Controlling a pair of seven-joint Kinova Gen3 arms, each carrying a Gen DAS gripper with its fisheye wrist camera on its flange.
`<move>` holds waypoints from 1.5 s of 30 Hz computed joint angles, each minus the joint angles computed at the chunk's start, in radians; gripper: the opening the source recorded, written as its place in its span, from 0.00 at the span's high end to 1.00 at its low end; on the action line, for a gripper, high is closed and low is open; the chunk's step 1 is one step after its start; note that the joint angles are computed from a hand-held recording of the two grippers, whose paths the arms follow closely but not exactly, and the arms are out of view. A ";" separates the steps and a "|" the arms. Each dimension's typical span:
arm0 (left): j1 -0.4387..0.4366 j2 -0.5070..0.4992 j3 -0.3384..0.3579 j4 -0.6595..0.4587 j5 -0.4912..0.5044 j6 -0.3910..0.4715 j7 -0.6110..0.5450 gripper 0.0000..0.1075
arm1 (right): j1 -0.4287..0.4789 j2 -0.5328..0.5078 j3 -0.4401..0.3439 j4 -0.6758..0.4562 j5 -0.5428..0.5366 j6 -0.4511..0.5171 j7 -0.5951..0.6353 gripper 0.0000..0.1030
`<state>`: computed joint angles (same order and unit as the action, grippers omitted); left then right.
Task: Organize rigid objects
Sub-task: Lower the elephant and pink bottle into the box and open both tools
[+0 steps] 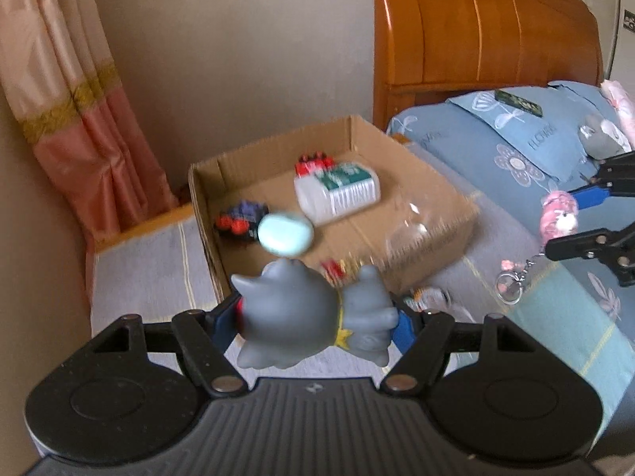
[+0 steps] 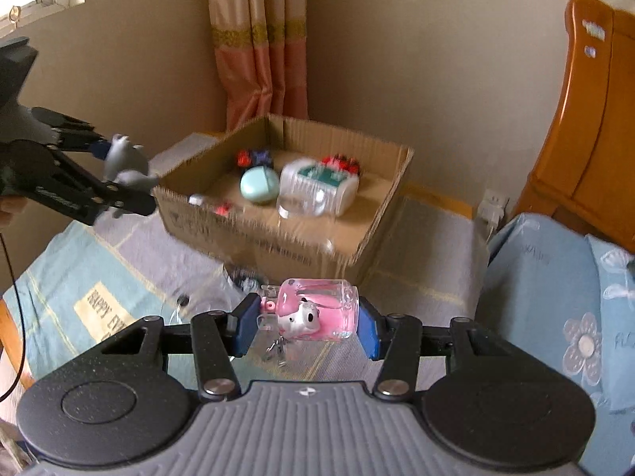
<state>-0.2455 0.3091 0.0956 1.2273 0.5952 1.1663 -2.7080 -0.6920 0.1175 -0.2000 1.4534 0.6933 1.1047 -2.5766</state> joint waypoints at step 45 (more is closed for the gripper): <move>0.006 -0.164 -0.068 0.333 0.112 -0.298 0.036 0.08 | 0.014 0.230 0.216 -0.357 -0.083 0.006 0.241 0.00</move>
<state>-0.2395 0.1449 0.0279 1.5606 0.7067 0.8682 -2.6719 -0.6782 0.3477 0.0161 1.0967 0.6106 1.1110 -2.3355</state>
